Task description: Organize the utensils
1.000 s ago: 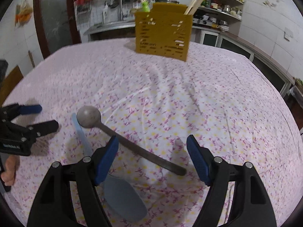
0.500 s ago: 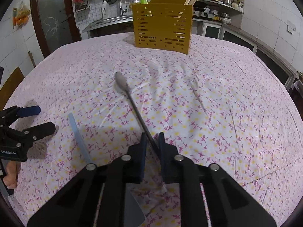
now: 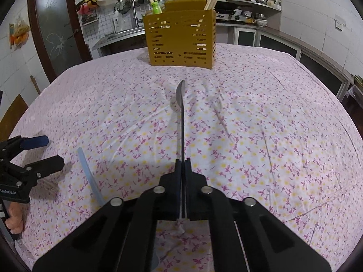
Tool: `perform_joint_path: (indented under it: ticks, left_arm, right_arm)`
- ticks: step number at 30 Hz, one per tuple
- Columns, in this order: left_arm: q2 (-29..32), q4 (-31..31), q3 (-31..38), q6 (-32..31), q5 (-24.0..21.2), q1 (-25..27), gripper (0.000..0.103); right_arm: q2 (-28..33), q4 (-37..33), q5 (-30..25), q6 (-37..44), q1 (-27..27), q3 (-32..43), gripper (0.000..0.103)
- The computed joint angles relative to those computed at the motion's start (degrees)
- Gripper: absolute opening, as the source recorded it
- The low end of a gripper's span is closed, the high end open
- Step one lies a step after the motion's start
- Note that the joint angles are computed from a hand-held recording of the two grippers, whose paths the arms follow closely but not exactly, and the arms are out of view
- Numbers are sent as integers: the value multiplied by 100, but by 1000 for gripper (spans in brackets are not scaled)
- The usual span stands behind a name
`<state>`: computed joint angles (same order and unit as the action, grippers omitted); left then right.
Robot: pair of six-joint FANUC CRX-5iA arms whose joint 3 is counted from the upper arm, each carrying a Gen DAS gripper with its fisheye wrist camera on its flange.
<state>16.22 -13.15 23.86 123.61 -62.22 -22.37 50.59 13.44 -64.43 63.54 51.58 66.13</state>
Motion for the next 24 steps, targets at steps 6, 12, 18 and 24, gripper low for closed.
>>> perform_joint_path:
  ticks: [6,12,18,24]
  left_arm:
    - [331,258,372,-254,-146,21,98]
    - [783,301,1015,-128,-635,-76,79]
    - [1141,-282,1654,39,-1167,-343,40]
    - [785,-206,1101,8,-774,-218,0]
  right_arm:
    - [-17,-34,39,-60,-33,-20,3]
    - [-78,102,125,-197,-59,-151,3]
    - [-161,113,229,-283,-91,-324,3]
    - [-226,82,348,-334,-102,-451,3]
